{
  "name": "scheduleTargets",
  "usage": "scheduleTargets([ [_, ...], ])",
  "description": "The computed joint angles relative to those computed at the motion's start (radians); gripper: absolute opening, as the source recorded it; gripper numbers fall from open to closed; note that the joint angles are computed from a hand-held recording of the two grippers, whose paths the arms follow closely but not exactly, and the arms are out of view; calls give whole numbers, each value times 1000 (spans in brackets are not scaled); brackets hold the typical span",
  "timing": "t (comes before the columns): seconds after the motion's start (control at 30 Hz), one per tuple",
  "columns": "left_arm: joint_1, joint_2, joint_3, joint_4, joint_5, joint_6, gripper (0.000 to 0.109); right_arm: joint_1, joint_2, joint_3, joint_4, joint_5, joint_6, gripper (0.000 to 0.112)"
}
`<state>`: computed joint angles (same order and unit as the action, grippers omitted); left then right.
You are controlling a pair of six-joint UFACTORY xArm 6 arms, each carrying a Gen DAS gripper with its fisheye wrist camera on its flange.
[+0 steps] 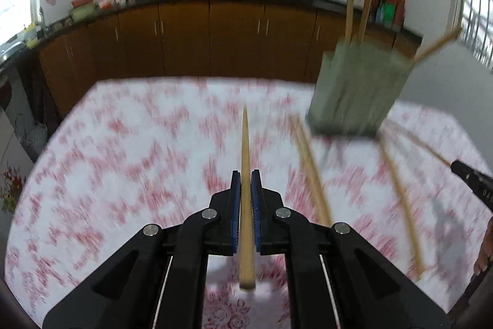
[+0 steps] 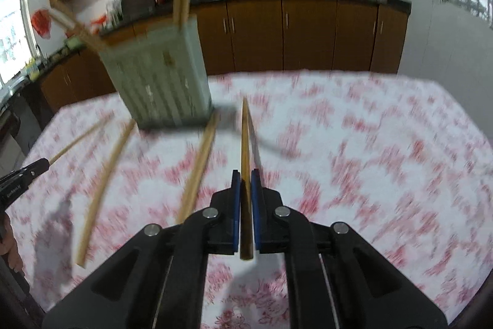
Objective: Organize utensils
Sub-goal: 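Lift the chopsticks with both grippers and carry them over the green holder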
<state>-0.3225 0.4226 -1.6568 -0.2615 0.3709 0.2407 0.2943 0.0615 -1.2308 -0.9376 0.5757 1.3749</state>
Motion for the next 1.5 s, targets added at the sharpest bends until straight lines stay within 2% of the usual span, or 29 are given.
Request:
scheduleTargets([
  [0.2,0,-6,-82,-97,-42,52,8,-3,-54,-21,-129,7,82,8],
  [0.43,-6,7,-160,-164,-32,116,8,-10,-78,-51,-199,-2,118,8],
  [0.57,-14,-11,-163,-246,-24,188,8,-15,-101,-68,-225,-37,123,8],
  [0.77,-44,-58,-175,-409,19,339,8,-21,-130,-126,-243,-138,123,8],
  [0.97,-80,-46,-241,-529,-13,431,8,-14,-76,-269,-347,-138,172,8],
  [1.1,-112,30,-374,-524,-52,421,8,-16,-6,-388,-430,-115,222,8],
  [1.27,-143,152,-528,-437,-104,386,8,-34,90,-506,-508,-101,282,8],
  [1.33,-147,221,-605,-400,-103,355,8,-46,140,-550,-481,-103,257,8],
  [1.5,-146,304,-667,-348,-68,297,8,-67,210,-574,-365,-120,161,8],
])
